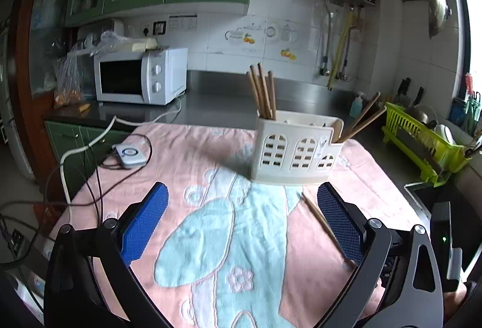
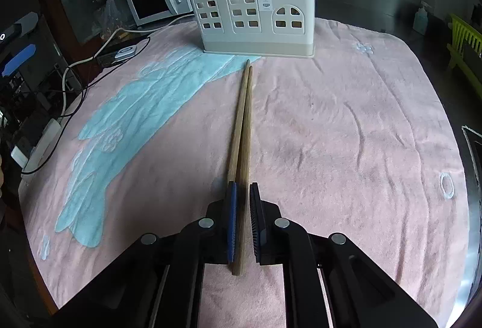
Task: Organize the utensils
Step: 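Lower both open tools to the last two chopsticks on the towel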
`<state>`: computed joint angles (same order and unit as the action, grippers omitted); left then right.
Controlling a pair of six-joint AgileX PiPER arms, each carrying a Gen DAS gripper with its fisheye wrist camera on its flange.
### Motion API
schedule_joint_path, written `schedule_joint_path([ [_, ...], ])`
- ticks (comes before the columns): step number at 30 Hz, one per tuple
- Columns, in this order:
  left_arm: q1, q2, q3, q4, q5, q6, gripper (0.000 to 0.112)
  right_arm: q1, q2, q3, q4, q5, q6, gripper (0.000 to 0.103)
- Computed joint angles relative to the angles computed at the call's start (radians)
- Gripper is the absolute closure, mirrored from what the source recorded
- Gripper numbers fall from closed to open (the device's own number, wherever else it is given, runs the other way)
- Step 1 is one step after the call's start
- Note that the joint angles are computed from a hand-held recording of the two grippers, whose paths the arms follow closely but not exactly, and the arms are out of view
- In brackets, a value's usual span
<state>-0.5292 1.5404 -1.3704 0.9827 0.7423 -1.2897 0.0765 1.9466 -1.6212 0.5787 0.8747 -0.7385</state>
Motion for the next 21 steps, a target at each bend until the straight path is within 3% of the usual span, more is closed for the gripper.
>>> schedule_joint_path([
  [12,-0.023,0.022,0.036,-0.024,-0.011,-0.014,0.014,0.029,0.007,0.009,-0.051,-0.033,0.016,0.096],
  [21,-0.088,0.115,-0.002,-0.099,-0.014,0.01,0.017,-0.057,-0.01,0.011,0.003,-0.011,-0.021,0.097],
])
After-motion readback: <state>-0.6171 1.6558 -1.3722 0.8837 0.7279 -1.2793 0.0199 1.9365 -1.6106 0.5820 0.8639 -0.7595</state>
